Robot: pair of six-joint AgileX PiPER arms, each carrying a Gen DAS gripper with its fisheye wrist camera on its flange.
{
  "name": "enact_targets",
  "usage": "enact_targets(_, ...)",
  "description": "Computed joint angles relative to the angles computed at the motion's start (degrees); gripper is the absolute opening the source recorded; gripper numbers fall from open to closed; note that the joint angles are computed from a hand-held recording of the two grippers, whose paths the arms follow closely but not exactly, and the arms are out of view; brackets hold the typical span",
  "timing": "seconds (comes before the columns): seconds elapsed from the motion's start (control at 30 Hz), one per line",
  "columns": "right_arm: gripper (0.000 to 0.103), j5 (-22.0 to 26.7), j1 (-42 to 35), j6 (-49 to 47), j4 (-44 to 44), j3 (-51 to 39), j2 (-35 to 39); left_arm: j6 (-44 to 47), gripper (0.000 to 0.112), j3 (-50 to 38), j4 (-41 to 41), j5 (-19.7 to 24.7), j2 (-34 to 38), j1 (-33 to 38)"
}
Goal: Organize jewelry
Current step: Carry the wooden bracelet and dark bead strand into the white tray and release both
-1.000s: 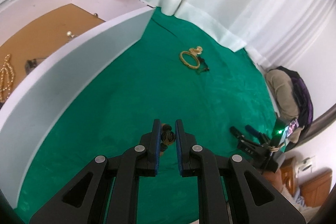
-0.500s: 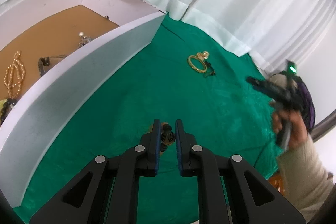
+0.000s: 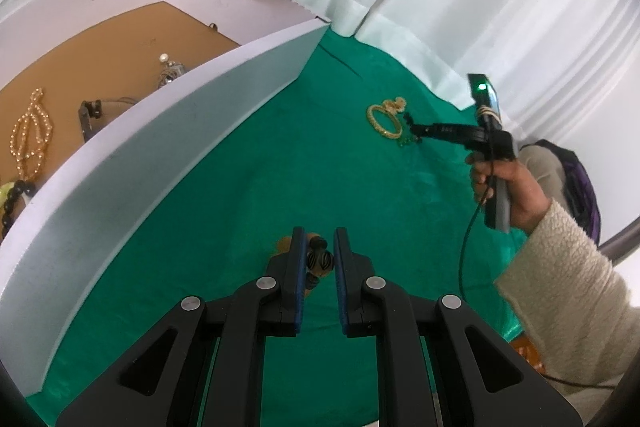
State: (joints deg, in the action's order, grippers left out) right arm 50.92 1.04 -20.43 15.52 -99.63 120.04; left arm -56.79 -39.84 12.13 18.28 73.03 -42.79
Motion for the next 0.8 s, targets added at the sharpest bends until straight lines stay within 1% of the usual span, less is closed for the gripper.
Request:
enact_targets(0.07, 0.004, 0.33, -1.55, -1.72, 3.75, 1.83, -3.09, 3.70, 0.011, -0.79, -3.98, 0.59, -1.54, 0.53)
enact_targets(0.13, 0.004, 2.66, -2.79, -4.59, 7.53, 2.97, -7.10, 9.41, 0.011, -1.53, -9.83, 1.21, -3.46, 1.71)
enact_targets(0.2, 0.004, 5.42, -3.02, -6.16, 9.53, 3.09, -10.80, 13.82, 0.011, -3.68, -14.48, 4.07, -6.87, 3.02)
enact_targets(0.23, 0.004, 6.53, -2.74, -6.54, 10.13, 3.03, -12.45, 14.26, 0.011, -4.43, -14.92, 5.22, -8.03, 3.35)
enact_targets(0.3, 0.004, 9.32, -1.57, -6.81, 11.94, 1.72, -15.61, 15.46, 0.011, -7.68, -15.76, 10.15, -12.58, 5.20)
enact_targets(0.43, 0.004, 12.97, 3.03, -6.20, 17.11, -2.93, -18.48, 14.19, 0.011, -14.43, -12.12, 20.68, -19.96, 8.98)
enact_targets(0.47, 0.004, 12.09, 6.06, -4.27, 17.02, -4.34, -17.81, 14.46, 0.011, -15.72, -11.55, 22.68, -20.98, 10.05)
enact_targets(0.5, 0.004, 12.25, 8.23, -3.18, 17.67, -5.75, -17.72, 15.92, 0.011, -17.40, -11.74, 25.40, -22.35, 12.19)
enact_targets(0.53, 0.004, 12.33, 10.39, -2.37, 18.35, -7.16, -17.38, 15.95, 0.011, -18.25, -11.11, 26.57, -22.74, 13.08)
enact_targets(0.57, 0.004, 12.69, 13.11, -1.32, 18.80, -9.74, -16.19, 16.55, 0.011, -19.40, -10.18, 28.86, -23.67, 15.03)
enact_targets(0.6, 0.004, 12.90, 14.56, -0.96, 19.20, -11.27, -15.25, 18.20, 0.011, -20.01, -10.84, 30.33, -24.24, 17.16)
enact_targets(0.63, 0.004, 13.19, 16.62, 0.07, 19.19, -13.02, -14.39, 21.29, 0.011, -20.18, -12.89, 31.90, -25.18, 21.57)
enact_targets(0.7, 0.004, 13.71, 20.96, 2.31, 18.97, -17.54, -10.93, 32.11, 0.011, -19.39, -22.21, 33.75, -26.28, 32.40)
enact_targets(0.8, 0.004, 15.06, 27.32, 6.08, 18.08, -24.51, -4.84, 46.69, 0.011, -16.33, -33.76, 36.92, -26.89, 49.58)
